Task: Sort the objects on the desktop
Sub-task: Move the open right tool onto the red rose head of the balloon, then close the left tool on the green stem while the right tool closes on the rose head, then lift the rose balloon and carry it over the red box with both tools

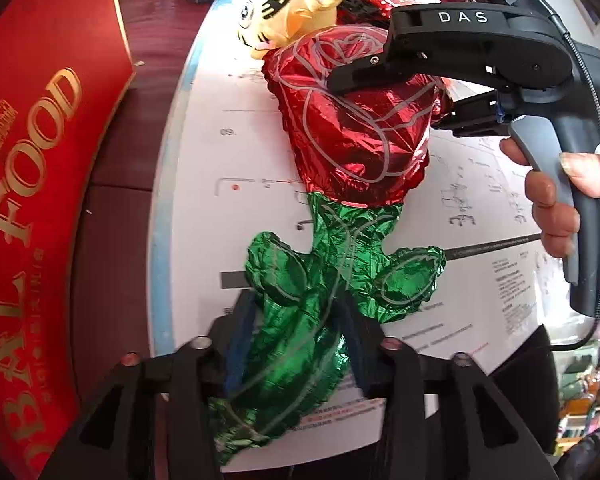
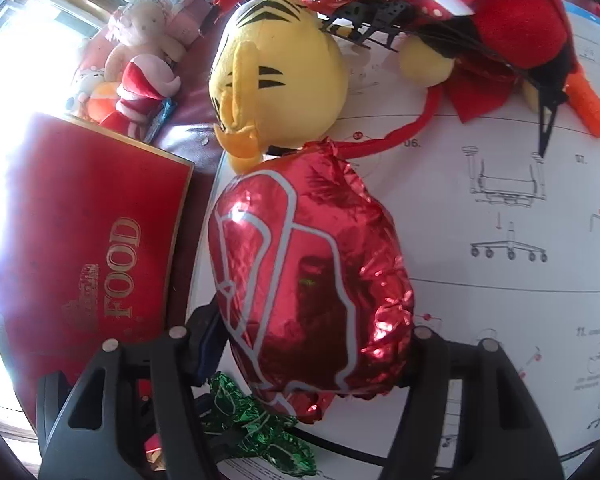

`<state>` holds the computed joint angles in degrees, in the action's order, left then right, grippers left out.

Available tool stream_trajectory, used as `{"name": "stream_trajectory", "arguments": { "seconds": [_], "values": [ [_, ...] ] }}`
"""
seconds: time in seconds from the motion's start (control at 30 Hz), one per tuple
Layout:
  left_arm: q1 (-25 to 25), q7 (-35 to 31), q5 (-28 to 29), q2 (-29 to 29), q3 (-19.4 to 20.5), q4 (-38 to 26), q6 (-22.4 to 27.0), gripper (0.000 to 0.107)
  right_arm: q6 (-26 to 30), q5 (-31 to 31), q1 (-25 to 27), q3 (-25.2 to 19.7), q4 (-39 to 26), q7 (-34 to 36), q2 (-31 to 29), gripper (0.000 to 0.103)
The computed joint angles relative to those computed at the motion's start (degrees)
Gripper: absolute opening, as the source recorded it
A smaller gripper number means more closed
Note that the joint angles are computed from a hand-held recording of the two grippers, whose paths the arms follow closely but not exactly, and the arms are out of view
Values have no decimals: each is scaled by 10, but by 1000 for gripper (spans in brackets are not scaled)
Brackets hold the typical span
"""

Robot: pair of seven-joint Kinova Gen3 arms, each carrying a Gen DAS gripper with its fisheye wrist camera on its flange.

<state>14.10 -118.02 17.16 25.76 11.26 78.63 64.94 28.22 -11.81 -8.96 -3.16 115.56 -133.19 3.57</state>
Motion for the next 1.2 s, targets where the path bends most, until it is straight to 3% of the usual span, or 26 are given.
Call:
{"name": "stream_trajectory", "arguments": {
  "seconds": [0.23,0.3,0.37,0.67,0.8,0.87,1.2],
  "values": [
    [8,-14,-26,-27,-6,35,-30,52,8,30,-4,2,12,-40,-15,60],
    [14,-10,-40,-34,-9,41,-37,39,8,28,-4,1,15,-43,-18,60],
    [9,-7,-39,-32,-9,34,-24,16,7,23,-2,1,22,-44,-24,60],
    [-6,-15,-26,-54,-9,30,1,10,20,84,-15,-18,33,-116,-64,51],
    [38,27,-43,-30,0,-24,-13,10,30,121,-12,-33,40,-169,-95,51],
    [66,57,-46,-45,1,-8,-30,10,38,139,-9,-43,39,-193,-111,50],
    [53,51,7,-111,16,-7,-35,10,130,240,11,-116,-23,-289,-189,50]
  ]
}}
